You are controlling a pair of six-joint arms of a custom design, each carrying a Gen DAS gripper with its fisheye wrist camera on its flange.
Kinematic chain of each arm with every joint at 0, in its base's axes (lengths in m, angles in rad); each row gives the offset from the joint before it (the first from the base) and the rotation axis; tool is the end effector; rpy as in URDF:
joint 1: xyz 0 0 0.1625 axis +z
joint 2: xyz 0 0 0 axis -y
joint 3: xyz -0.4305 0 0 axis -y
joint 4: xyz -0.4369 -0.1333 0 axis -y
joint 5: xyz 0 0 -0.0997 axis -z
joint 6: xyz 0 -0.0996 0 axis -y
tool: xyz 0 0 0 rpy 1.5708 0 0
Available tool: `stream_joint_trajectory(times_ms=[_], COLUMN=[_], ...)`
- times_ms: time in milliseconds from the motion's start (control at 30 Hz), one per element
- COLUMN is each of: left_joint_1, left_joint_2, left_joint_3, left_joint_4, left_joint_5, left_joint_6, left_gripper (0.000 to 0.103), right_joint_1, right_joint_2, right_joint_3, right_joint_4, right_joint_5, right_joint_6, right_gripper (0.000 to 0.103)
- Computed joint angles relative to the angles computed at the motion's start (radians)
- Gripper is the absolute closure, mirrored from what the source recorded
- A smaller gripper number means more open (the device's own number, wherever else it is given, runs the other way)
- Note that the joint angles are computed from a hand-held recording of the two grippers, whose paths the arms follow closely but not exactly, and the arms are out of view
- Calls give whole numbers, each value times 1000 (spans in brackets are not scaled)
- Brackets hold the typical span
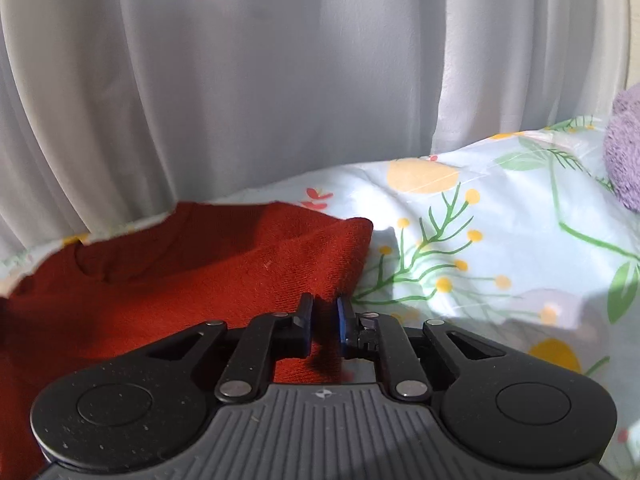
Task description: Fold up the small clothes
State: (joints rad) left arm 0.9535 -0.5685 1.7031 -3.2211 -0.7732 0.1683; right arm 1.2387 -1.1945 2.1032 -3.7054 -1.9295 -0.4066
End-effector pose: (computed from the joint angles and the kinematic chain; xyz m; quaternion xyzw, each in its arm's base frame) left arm -0.2201 -0.6635 -0.0131 0.2496 0.8611 -0.3127 0.3137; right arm -0.0858 -0.5504 0.2806 -0.0726 -0.8081 0.4752 0.3404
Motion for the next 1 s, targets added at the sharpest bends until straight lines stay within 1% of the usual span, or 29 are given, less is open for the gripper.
stream_joint_trajectory(times_ms=[33,67,100,133,167,200,233,267,300,333,367,400,467,500,533,567,600,633,700,733,800,833,867,900,933,967,1000], left_joint_1=[4,8,10,12,13,12,10,9,9,9,8,5,-12,-23,-31,-37,-45,-50,-52,-52,-53,-48,-41,-35,-34,-32,-31], left_joint_2=[-8,-15,-21,-24,-25,-21,-14,-8,-3,-1,-3,-8,-17,-23,-37,-50,-60,-64,-59,-46,-9,10,25,44,64,80,91], left_joint_3=[0,-1,-3,-6,-9,-13,-17,-22,-24,-22,-16,-4,34,55,78,98,116,131,139,130,93,72,52,38,28,14,-4], left_joint_4=[18,36,50,61,66,61,61,68,75,81,80,65,-17,-57,-79,-101,-123,-146,-147,-123,-53,-24,2,-11,-65,-84,-80], left_joint_5=[-12,-22,-30,-36,-36,-25,-7,13,26,34,39,40,53,58,38,4,-25,-59,-134,-146,-122,-118,-117,-110,-101,-87,-68], left_joint_6=[-26,-52,-72,-86,-91,-87,-80,-74,-71,-67,-65,-57,-13,-7,-14,-28,-49,-63,-69,-67,-83,-96,-113,-114,-78,-55,-47], left_gripper=[98,98,98,98,98,98,98,98,98,97,97,96,88,78,63,56,43,35,25,25,26,27,28,27,27,26,26], right_joint_1=[-4,-21,-39,-61,-86,-102,-113,-114,-107,-101,-94,-87,-83,-84,-84,-71,-54,-40,-24,-15,4,13,28,35,33,31,24], right_joint_2=[-25,-72,-118,-152,-181,-201,-207,-199,-181,-163,-153,-153,-160,-160,-157,-145,-124,-107,-65,-41,18,47,83,117,147,173,182], right_joint_3=[24,68,106,136,161,175,183,184,180,176,174,174,182,188,191,181,164,145,106,84,35,9,-23,-51,-62,-78,-89], right_joint_4=[3,23,63,94,129,170,200,206,188,167,154,153,119,84,46,15,-7,-15,-15,-6,3,5,9,-3,-58,-101,-117], right_joint_5=[30,97,168,235,298,333,348,336,294,259,235,230,250,271,286,266,228,190,173,163,140,119,78,38,37,34,44], right_joint_6=[43,98,151,196,240,275,293,288,265,241,223,213,188,160,120,77,33,-10,-71,-94,-149,-180,-215,-243,-287,-332,-341], right_gripper=[91,86,76,71,68,68,68,69,76,81,82,82,80,80,79,78,78,78,78,78,79,79,79,79,79,79,79])
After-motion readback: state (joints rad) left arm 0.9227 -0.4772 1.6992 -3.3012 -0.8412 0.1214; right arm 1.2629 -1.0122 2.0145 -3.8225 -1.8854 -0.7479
